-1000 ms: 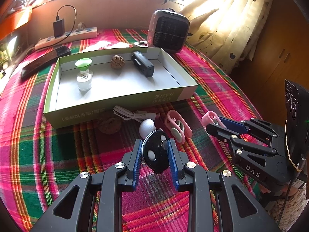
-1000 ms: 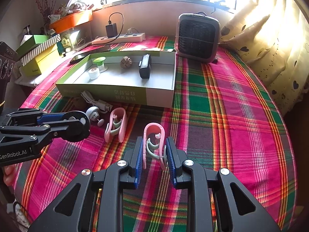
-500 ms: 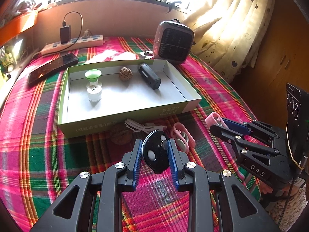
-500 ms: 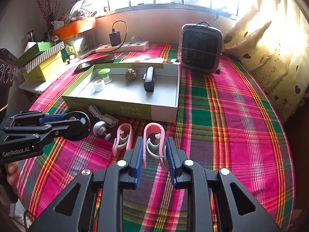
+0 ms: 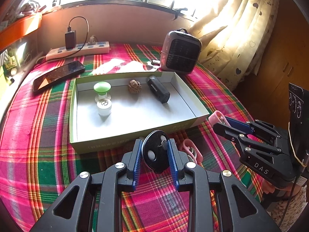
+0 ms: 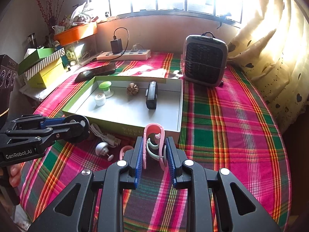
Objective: Organize objects
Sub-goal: 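Carry black gadget with left gripper while right gripper carries pink clip into box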
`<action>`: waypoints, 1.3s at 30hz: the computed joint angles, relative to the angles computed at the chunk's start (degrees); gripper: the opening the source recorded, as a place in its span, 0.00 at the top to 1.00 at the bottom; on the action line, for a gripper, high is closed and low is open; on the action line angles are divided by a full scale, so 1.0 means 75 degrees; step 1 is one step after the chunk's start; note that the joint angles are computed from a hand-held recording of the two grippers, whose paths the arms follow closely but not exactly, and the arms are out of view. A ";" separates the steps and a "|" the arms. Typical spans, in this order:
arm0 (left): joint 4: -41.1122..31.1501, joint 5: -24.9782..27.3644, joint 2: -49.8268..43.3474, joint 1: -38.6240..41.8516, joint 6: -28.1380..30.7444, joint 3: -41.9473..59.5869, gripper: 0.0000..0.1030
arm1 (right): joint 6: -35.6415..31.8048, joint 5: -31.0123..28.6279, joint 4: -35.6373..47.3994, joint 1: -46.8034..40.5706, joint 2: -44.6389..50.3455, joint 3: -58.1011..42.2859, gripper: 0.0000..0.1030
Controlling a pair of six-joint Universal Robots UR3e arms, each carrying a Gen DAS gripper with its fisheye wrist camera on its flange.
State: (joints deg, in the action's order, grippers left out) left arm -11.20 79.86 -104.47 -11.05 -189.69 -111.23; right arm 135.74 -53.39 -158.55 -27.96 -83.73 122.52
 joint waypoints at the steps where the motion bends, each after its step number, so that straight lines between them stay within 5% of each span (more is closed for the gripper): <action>1: -0.0009 -0.0006 -0.0036 0.0025 0.0012 0.0053 0.76 | 0.0081 -0.0039 -0.0015 0.0073 0.0075 -0.0117 0.76; 23: -0.0598 -0.0072 -0.1123 0.0504 0.0214 0.1491 0.76 | 0.1542 -0.1277 0.0026 0.1493 0.2530 -0.3422 0.76; 39: -0.1192 -0.0097 -0.2150 0.0603 0.0391 0.2815 0.76 | 0.1917 -0.1754 0.1526 0.2045 0.4251 -0.6154 0.76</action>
